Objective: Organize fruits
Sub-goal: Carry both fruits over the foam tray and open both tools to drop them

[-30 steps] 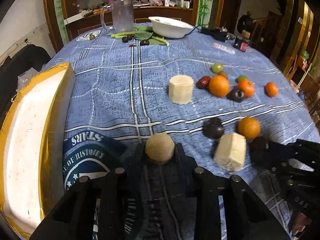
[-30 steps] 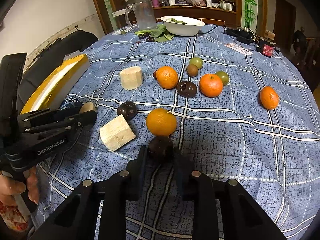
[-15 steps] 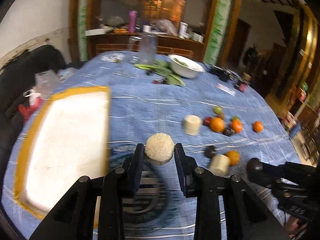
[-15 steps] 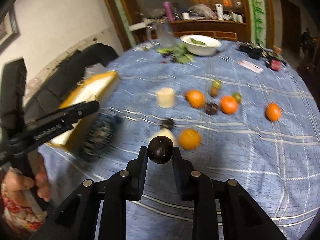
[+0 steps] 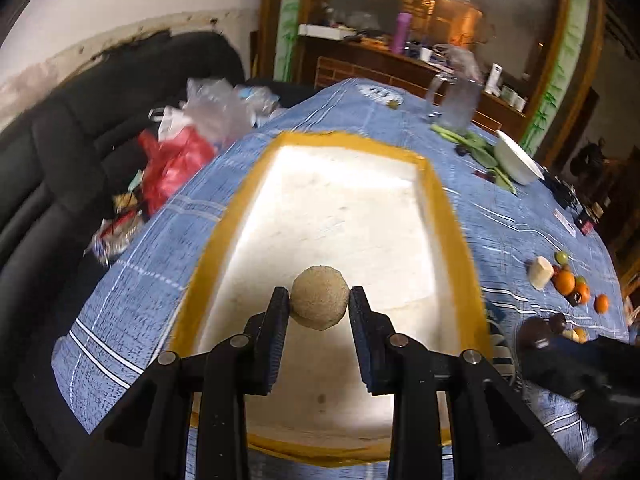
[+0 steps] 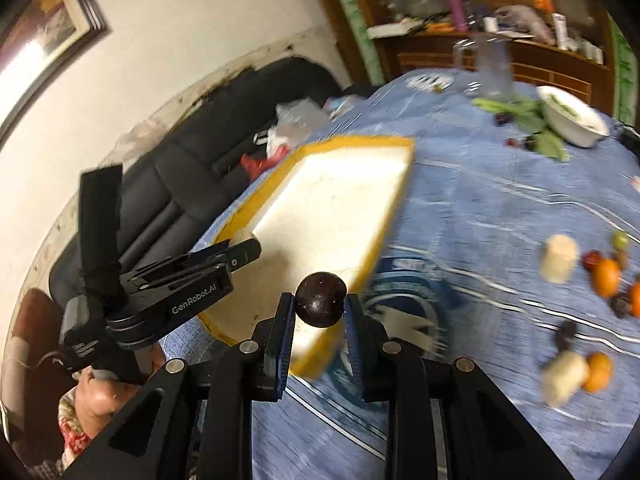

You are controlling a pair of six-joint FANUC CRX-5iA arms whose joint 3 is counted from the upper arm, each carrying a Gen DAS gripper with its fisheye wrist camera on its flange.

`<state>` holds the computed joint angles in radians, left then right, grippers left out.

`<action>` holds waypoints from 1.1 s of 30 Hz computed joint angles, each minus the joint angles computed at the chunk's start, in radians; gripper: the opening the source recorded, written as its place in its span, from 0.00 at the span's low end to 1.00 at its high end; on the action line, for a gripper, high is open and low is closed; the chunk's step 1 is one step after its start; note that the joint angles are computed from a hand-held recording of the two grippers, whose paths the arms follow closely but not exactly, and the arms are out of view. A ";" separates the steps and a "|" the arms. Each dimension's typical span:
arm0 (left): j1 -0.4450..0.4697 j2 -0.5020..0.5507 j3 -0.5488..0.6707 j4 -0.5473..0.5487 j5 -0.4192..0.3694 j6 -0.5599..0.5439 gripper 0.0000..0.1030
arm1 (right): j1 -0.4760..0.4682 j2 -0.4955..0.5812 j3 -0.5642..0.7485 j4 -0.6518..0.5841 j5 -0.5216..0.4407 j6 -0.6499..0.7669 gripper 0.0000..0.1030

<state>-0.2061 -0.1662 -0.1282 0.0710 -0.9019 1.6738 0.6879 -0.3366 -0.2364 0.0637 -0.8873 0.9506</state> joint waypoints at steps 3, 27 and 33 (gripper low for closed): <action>0.052 -0.015 -0.051 0.087 0.020 -0.048 0.30 | 0.006 0.075 0.042 -0.033 -0.001 0.034 0.27; -0.257 -0.117 0.070 -0.366 0.022 0.277 0.91 | 0.122 -0.148 -0.158 0.393 -0.074 -0.403 0.63; -0.366 -0.121 0.092 -0.456 0.040 0.325 0.91 | 0.115 -0.302 -0.277 0.498 -0.132 -0.596 0.66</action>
<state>-0.5721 -0.2871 -0.0363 -0.3852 -0.8620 1.9984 0.8032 -0.6388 -0.5132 0.5620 -1.0191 0.3544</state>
